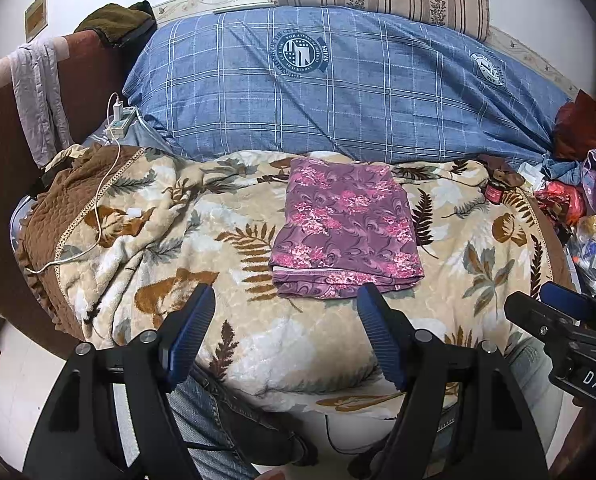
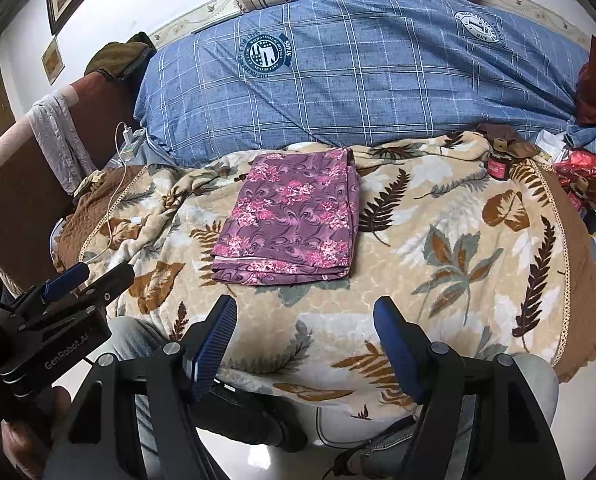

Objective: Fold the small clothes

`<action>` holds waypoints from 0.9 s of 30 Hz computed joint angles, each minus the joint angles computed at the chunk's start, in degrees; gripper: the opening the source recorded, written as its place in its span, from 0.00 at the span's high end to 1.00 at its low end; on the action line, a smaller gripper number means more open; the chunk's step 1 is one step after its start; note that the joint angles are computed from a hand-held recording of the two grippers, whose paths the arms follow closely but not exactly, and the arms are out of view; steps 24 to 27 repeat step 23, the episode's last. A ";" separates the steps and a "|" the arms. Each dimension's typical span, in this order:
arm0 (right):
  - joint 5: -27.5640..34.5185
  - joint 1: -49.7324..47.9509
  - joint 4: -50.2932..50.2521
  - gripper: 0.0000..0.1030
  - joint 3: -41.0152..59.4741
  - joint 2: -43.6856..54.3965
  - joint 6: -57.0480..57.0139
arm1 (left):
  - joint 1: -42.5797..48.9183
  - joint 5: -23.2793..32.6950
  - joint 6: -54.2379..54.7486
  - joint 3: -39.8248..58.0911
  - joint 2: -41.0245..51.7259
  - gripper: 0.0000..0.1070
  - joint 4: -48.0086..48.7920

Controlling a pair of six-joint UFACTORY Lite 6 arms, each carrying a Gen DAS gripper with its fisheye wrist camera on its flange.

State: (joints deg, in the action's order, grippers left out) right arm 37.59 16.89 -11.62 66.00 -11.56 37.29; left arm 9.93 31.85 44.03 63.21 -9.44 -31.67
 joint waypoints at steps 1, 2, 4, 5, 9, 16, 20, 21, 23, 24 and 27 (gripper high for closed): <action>0.10 0.00 -0.05 0.29 0.04 0.06 -0.02 | 0.01 0.05 -0.05 -0.05 -0.05 0.31 0.06; 0.10 0.00 -0.05 0.29 0.04 0.06 -0.02 | -0.01 0.13 -0.14 -0.07 -0.09 0.31 0.11; 0.09 -0.06 0.20 0.29 0.04 0.12 -0.19 | -0.11 0.25 -0.06 0.49 0.51 0.31 0.04; 0.07 -0.12 0.25 0.29 0.05 0.17 -0.22 | -0.10 0.26 0.16 0.60 0.71 0.31 -0.12; -0.33 -0.86 0.89 0.29 -0.32 0.36 -0.79 | -0.73 -0.24 -0.69 0.67 0.83 0.31 1.44; -1.18 -1.67 1.55 0.29 -0.02 1.81 -1.25 | -0.34 -1.07 2.07 2.38 4.53 0.31 -0.63; -1.80 -2.11 1.82 0.29 0.06 2.48 -1.55 | -0.65 -1.94 4.13 3.89 6.85 0.31 -2.22; -2.23 -2.49 2.19 0.29 -0.01 2.69 -1.91 | -0.43 -1.99 5.71 4.31 7.50 0.31 -3.97; -3.76 -3.85 3.43 0.29 -0.48 3.06 -3.28 | -0.26 -2.10 6.64 6.40 10.19 0.31 -5.65; -3.76 -3.85 3.43 0.29 -0.48 3.06 -3.28 | -0.26 -2.10 6.64 6.40 10.19 0.31 -5.65; -3.76 -3.85 3.43 0.29 -0.48 3.06 -3.28 | -0.26 -2.10 6.64 6.40 10.19 0.31 -5.65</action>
